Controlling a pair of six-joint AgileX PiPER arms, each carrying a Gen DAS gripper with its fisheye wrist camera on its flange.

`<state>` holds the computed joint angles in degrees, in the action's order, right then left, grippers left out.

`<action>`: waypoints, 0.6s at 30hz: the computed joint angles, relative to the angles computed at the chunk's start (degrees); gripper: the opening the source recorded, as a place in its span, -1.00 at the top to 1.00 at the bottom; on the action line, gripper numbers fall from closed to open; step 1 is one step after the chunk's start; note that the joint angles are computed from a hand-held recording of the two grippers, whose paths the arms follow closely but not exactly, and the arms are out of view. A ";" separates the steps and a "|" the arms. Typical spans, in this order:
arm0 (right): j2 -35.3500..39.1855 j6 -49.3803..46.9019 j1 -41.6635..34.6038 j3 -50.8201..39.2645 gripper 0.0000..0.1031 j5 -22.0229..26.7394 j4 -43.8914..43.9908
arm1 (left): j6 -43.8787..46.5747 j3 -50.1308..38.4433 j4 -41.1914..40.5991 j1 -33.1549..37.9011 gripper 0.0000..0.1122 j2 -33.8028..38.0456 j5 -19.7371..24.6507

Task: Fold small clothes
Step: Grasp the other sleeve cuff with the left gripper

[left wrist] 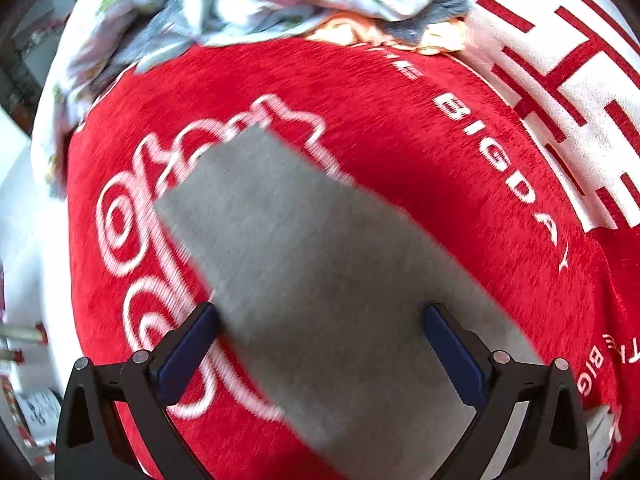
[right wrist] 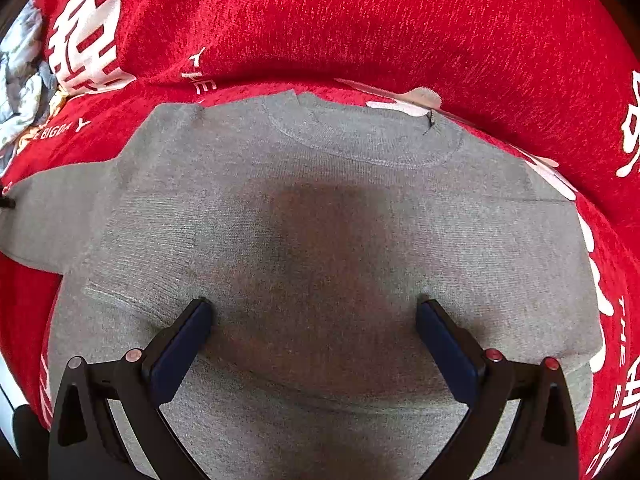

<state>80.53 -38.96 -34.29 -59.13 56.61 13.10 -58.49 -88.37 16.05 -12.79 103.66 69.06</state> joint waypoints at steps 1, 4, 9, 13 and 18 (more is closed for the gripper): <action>-0.06 0.30 0.11 -0.01 -0.98 0.06 -0.13 | 1.04 -0.71 -0.05 0.34 -0.80 0.63 -0.35; 0.15 0.60 0.09 -0.36 -0.98 0.36 -0.26 | 2.63 0.66 2.52 -0.48 0.33 -1.16 -3.45; 0.55 1.68 0.63 -1.04 -0.98 0.84 -1.01 | 6.44 5.21 -0.65 0.91 0.76 -5.00 -7.74; 0.01 1.70 0.96 -2.37 -0.99 2.46 -1.98 | 4.15 8.96 0.21 -1.81 0.76 -11.31 -9.40; -2.32 -0.99 1.53 -0.95 -0.99 0.01 -1.16 | 0.21 3.41 6.73 -10.89 0.76 -14.89 -4.39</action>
